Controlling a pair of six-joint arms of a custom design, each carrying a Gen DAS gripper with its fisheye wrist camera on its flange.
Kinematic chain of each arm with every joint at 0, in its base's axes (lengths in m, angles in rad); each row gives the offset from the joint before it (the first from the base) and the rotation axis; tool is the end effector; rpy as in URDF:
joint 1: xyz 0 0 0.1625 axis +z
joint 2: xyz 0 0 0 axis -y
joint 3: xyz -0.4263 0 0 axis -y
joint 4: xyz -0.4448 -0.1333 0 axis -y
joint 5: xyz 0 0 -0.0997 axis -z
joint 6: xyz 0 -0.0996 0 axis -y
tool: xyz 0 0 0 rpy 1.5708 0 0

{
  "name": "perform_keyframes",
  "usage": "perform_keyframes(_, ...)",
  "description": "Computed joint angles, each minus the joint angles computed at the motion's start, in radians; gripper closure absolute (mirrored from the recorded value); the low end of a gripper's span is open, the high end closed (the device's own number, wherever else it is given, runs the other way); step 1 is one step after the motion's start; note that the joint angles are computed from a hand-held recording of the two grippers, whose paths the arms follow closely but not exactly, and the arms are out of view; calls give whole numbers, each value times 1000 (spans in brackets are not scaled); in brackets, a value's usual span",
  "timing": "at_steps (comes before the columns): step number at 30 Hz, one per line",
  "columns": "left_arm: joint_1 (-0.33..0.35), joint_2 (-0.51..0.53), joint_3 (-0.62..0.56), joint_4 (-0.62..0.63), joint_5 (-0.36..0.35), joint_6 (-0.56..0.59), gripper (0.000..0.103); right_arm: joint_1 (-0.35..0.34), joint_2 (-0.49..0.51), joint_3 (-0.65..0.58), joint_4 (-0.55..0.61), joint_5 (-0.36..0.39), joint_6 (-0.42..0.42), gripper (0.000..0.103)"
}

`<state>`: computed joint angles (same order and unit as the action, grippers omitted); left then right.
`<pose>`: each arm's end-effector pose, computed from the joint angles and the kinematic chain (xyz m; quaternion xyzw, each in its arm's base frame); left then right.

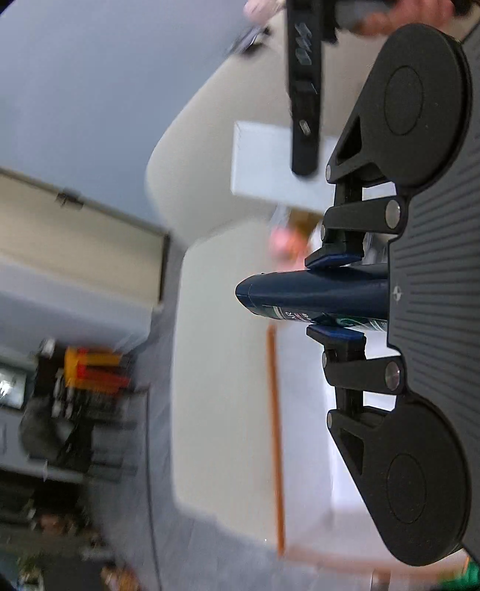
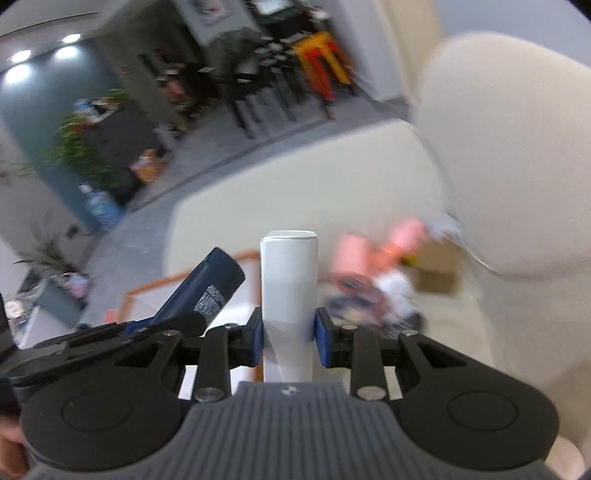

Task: Organize rigid objects
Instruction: 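Carry both items into the orange box and open both tools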

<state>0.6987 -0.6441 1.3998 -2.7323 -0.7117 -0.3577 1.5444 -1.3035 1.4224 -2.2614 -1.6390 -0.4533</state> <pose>-0.4644 -0.6627 0.0930 0.1454 0.8826 -0.3850 0.2275 0.1082 -0.6950 0.4913 0.1937 -0.9391 0.2660 0.0987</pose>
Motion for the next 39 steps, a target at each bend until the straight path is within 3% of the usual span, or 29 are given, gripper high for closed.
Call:
perform_keyframes(5, 40, -70, 57, 183, 96, -80, 67, 59, 101, -72, 85, 43, -6, 75)
perform_keyframes(10, 100, -54, -1, 393, 111, -124, 67, 101, 237, -121, 127, -55, 25, 75)
perform_keyframes(17, 147, -17, -83, 608, 148, -180, 67, 101, 412, -247, 287, -88, 153, 76)
perform_keyframes(27, 153, 25, -151, 870, 218, -275, 66, 84, 577, -433, 411, -86, 219, 76)
perform_keyframes(35, 163, 63, -235, 1071, 169, -389, 66, 69, 599, -459, 455, -89, 250, 75)
perform_keyframes(39, 165, 34, -200, 1002, 105, -401, 63, 77, 583, -436, 428, -127, 206, 72)
